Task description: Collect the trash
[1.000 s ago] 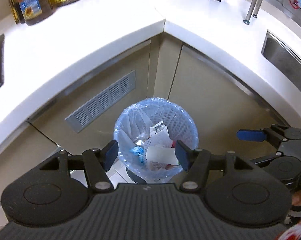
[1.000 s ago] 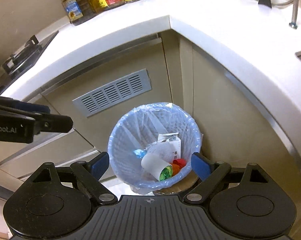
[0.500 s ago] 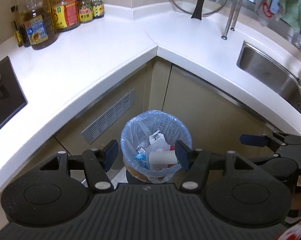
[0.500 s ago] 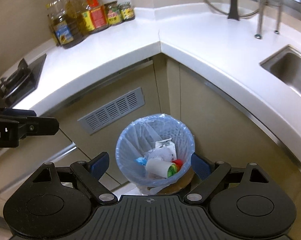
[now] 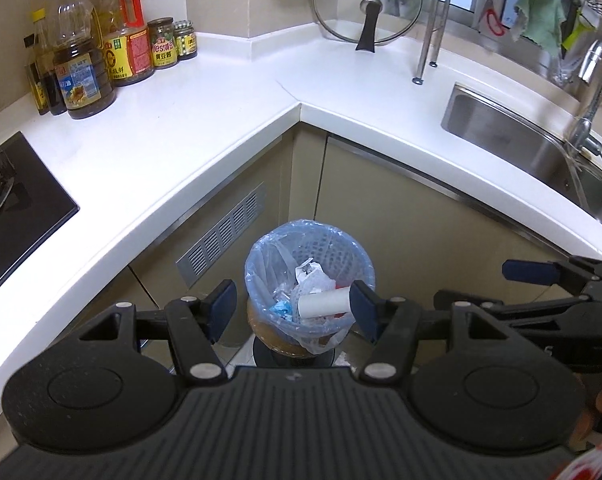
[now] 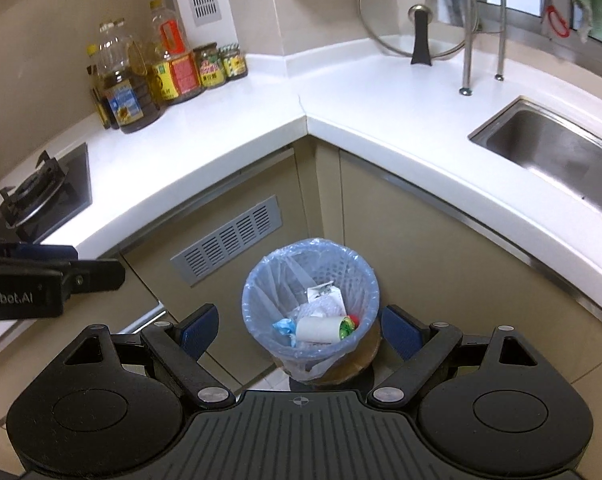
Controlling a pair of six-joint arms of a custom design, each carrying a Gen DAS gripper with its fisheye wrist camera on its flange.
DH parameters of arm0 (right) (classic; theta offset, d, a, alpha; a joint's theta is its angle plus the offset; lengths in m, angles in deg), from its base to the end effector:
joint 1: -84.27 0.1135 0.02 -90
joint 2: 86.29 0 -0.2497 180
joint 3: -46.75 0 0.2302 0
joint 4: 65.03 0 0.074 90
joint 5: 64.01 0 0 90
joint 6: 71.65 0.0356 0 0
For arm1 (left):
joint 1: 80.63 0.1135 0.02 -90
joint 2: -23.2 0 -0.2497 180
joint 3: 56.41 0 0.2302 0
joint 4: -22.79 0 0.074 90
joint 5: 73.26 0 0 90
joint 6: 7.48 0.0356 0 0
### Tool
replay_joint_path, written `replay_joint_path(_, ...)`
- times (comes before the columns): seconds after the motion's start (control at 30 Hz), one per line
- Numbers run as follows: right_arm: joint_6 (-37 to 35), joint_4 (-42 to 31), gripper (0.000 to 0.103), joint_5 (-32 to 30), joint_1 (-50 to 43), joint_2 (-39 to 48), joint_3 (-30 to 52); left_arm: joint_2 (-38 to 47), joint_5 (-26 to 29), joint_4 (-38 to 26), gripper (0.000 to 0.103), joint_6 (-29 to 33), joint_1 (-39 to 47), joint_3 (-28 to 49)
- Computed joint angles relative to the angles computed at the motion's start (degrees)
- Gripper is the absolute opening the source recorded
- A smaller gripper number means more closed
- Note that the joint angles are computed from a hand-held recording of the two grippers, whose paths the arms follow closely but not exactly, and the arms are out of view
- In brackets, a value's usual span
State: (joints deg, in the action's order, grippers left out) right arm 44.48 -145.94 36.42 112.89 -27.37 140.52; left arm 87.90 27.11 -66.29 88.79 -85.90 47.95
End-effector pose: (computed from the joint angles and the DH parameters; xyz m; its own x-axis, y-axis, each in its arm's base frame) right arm 0.1397 0.0689 0.3804 -0.7264 0.0971 -0.6804 -0.0456 0.9810 0.1886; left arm 0.1602 -0.0212 0.4034 -0.7292 0.1751 -0.6615 0.2883 0.9553 -0.0649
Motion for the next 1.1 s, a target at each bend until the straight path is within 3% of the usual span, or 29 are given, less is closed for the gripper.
replay_joint_path(0.3, 5.31, -4.55, 0.088, 6.54, 6.56, -1.26, 4.9, -1.78, 2.73, -2.18, 0.06, 2.71, 2.33, 1.04)
replay_joint_path(1.1, 6.44, -6.8, 0.088, 7.95, 7.13, -1.98, 6.85, -3.11, 5.51, -3.59, 0.064, 4.62, 3.9, 1.49)
